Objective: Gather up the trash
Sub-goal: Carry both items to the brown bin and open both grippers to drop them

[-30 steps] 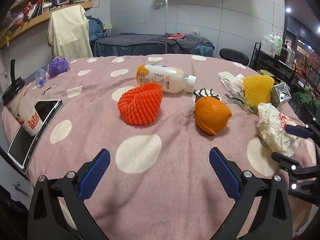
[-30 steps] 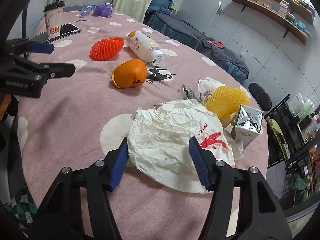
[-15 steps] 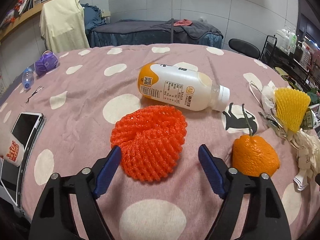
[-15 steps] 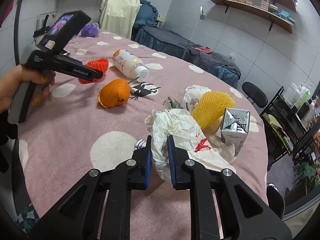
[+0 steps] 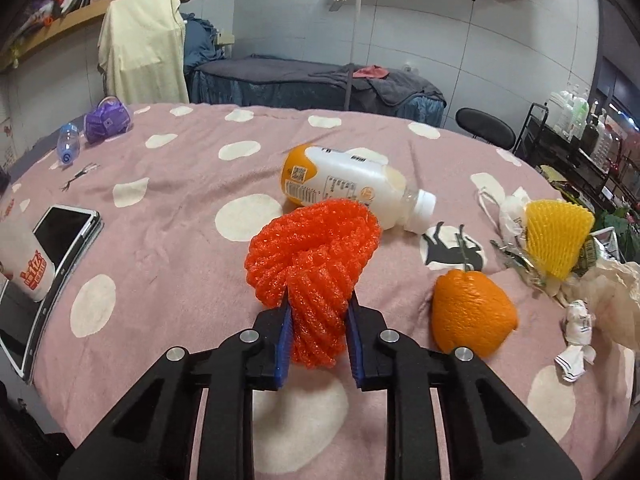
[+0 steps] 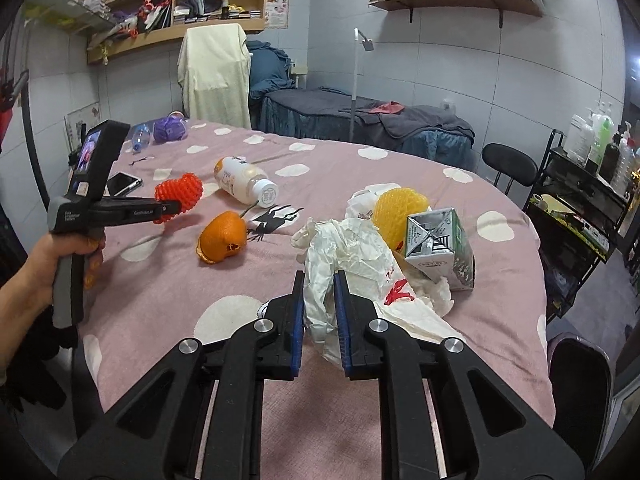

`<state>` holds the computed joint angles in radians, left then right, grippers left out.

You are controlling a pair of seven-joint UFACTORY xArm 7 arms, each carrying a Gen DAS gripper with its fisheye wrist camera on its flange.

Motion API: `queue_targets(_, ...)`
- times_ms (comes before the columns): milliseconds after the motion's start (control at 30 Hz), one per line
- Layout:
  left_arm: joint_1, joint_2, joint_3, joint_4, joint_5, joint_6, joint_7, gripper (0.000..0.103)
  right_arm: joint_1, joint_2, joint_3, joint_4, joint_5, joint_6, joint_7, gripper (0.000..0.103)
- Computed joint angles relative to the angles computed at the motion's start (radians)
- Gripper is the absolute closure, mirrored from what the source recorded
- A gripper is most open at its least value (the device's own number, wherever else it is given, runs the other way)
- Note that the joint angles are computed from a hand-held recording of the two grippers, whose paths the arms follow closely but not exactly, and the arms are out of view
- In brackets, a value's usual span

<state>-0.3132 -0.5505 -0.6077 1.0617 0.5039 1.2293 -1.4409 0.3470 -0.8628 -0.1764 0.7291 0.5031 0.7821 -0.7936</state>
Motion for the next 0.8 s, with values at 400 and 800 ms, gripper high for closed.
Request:
queue_targets(400,0.023,0.184,-0.230,0.257,0.203,0.028,-0.083,0.080,-0.026,-0.078,-0.100,0.049,0.050,0.095,0.003,0.088)
queue_targets(800,-0.114,0.605,-0.317,0.507,0.558,-0.018,-0.180,0.080,-0.160,-0.041,-0.245,0.123,0.023,0.096,0.042,0.088)
